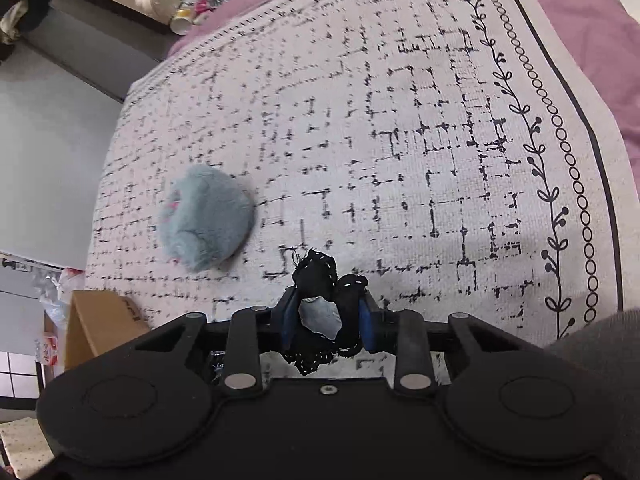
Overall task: Organize soft objects
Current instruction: 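Carry the black bagged item with the left tool while the right tool carries the lace patch to the box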
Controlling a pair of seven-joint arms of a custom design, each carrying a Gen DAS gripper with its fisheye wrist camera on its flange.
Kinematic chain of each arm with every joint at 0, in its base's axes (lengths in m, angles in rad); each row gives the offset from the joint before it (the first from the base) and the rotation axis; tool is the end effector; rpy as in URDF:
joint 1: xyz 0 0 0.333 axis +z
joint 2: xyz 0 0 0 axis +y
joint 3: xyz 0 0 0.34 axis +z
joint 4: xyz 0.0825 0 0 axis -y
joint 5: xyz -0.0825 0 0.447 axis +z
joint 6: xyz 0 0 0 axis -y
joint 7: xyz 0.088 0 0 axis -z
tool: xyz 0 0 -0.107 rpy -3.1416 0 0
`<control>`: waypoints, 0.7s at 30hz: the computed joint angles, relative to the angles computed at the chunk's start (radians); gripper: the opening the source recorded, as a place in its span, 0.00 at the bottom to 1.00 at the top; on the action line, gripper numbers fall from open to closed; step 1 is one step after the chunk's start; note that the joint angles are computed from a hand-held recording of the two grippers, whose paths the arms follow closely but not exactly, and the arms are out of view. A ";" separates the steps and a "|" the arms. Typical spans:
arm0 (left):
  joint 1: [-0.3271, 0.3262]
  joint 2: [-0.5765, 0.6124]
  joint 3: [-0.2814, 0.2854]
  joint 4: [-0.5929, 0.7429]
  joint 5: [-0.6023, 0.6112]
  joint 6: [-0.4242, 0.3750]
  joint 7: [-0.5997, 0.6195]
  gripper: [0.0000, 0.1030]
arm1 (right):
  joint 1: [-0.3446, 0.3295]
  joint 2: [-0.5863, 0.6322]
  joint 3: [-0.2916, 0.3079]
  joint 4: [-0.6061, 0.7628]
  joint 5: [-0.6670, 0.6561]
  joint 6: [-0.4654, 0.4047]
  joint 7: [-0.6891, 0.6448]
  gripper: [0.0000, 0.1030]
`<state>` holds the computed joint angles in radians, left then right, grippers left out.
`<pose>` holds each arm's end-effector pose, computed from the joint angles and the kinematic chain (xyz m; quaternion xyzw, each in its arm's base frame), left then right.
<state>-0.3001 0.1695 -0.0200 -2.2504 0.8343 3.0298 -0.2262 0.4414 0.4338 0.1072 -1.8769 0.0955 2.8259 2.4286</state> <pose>0.5622 -0.2452 0.3197 -0.8541 0.4104 -0.3088 0.0823 0.6310 0.3724 0.3179 -0.5280 0.8088 0.0253 0.2577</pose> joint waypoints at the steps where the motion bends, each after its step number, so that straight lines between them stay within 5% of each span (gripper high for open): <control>1: -0.003 -0.012 0.004 -0.006 0.011 0.002 -0.005 0.41 | 0.000 -0.009 0.004 -0.008 0.003 0.009 -0.002 0.30; 14: 0.115 -0.165 -0.079 -0.097 0.158 -0.022 -0.097 0.41 | 0.044 -0.073 0.010 -0.040 -0.026 0.080 -0.015 0.30; 21: 0.210 -0.257 -0.140 -0.168 0.112 -0.029 -0.044 0.41 | 0.060 -0.077 0.028 -0.025 -0.025 0.118 -0.018 0.30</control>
